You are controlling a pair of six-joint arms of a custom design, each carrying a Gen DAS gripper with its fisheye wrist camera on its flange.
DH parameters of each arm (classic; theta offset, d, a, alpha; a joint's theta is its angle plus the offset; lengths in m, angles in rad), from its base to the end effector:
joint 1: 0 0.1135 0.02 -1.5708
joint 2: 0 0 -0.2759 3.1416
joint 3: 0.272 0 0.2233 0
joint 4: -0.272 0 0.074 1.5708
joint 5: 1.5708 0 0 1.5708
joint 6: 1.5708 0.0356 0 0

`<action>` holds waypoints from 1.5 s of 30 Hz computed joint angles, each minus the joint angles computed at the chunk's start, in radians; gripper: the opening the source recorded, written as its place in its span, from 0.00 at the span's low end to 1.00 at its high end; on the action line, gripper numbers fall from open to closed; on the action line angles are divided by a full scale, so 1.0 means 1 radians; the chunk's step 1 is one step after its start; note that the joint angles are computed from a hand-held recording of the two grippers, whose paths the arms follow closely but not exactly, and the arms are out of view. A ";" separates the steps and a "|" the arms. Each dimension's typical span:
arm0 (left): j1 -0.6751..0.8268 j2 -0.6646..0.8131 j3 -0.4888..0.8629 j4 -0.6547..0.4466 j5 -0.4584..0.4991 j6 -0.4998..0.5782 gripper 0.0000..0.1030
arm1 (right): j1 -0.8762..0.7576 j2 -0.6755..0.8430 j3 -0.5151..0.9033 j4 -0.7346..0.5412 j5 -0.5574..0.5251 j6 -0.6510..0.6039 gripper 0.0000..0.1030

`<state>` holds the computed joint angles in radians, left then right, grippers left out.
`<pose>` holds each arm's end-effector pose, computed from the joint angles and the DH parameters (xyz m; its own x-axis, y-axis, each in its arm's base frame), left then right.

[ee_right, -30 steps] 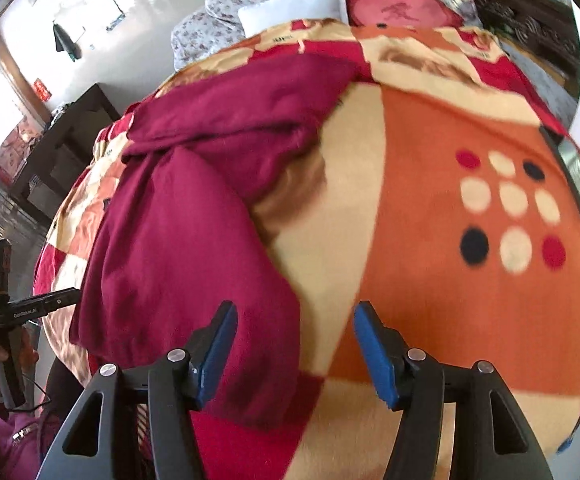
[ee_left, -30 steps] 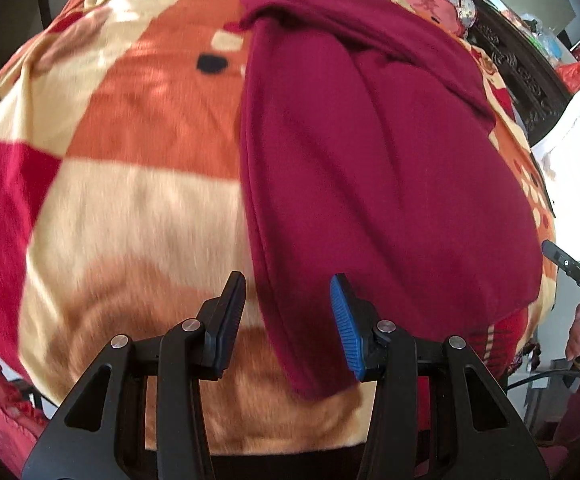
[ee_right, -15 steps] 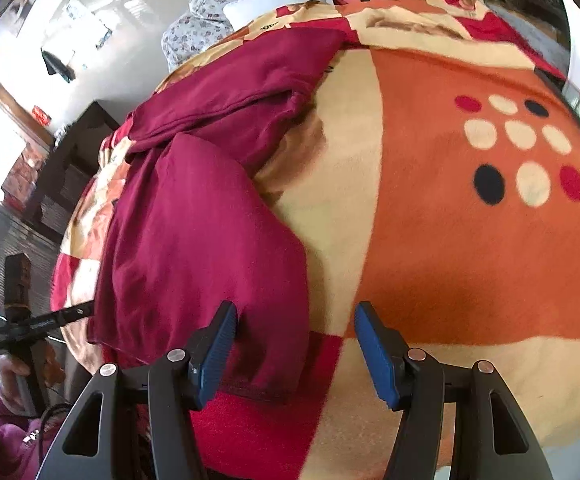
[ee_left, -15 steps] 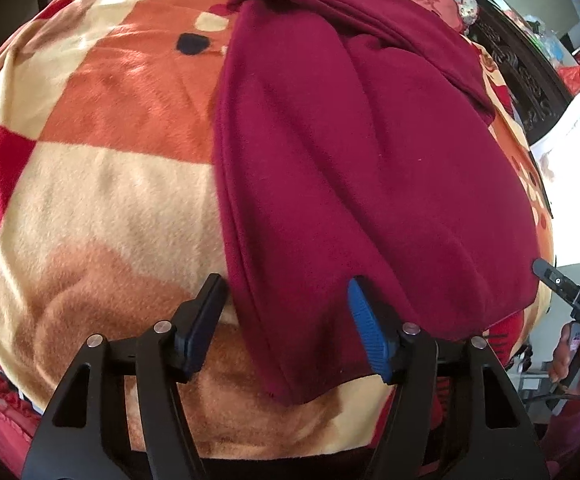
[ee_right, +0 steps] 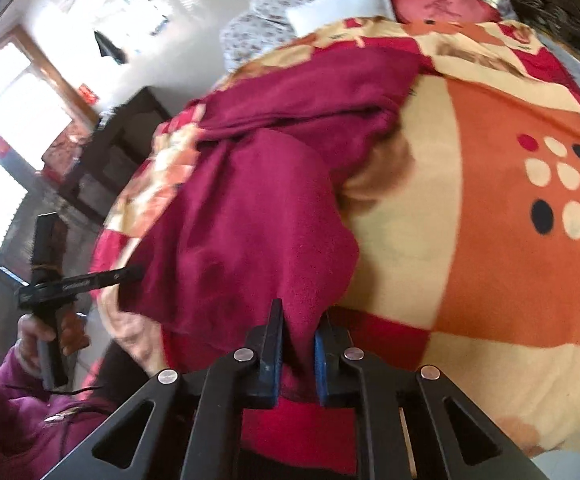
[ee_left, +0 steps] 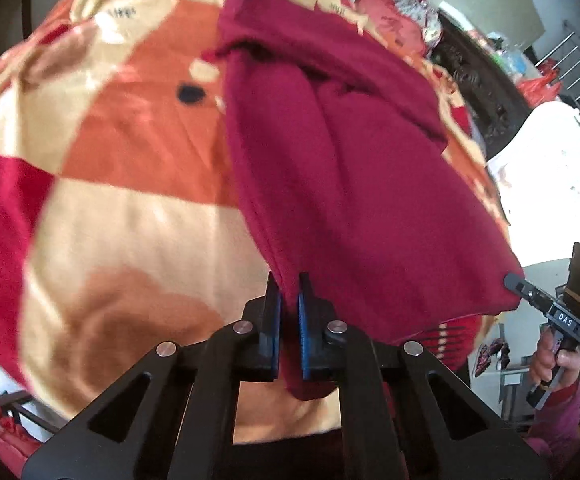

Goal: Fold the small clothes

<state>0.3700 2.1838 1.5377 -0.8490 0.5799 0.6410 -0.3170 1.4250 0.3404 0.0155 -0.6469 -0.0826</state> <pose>0.3748 0.1244 0.1541 -0.9029 0.1863 -0.3874 0.3445 0.8527 -0.3927 0.1803 -0.0366 0.1346 -0.8280 0.2024 -0.5229 -0.0953 0.8682 0.4870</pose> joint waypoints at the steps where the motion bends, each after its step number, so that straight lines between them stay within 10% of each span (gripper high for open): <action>1: 0.016 -0.010 0.009 -0.012 0.006 0.011 0.06 | 0.000 -0.031 0.000 -0.032 -0.030 0.005 0.08; 7: 0.107 -0.002 0.051 -0.063 -0.009 0.089 0.05 | 0.109 -0.132 -0.052 -0.082 -0.109 0.073 0.07; 14: 0.111 0.073 0.031 -0.001 -0.055 0.056 0.05 | 0.274 0.085 -0.116 0.137 0.213 0.135 0.07; 20: 0.113 0.076 0.077 -0.055 -0.029 0.066 0.06 | 0.083 0.044 -0.061 -0.007 0.086 0.007 0.08; 25: 0.111 0.096 0.106 -0.060 -0.036 0.029 0.21 | -0.024 0.150 -0.004 0.212 0.036 0.161 0.45; 30: 0.096 0.102 0.115 -0.033 -0.027 -0.026 0.35 | 0.048 0.391 0.237 0.374 0.191 0.329 0.45; 37: 0.059 0.129 0.131 -0.024 -0.051 -0.068 0.35 | 0.090 0.692 0.637 0.252 0.368 0.342 0.44; 40: 0.042 0.146 0.137 -0.016 -0.074 -0.086 0.35 | 0.069 0.745 0.694 0.237 0.328 0.322 0.13; 45: 0.022 0.166 0.166 -0.032 -0.093 -0.103 0.35 | 0.071 0.716 0.669 0.254 0.403 0.212 0.10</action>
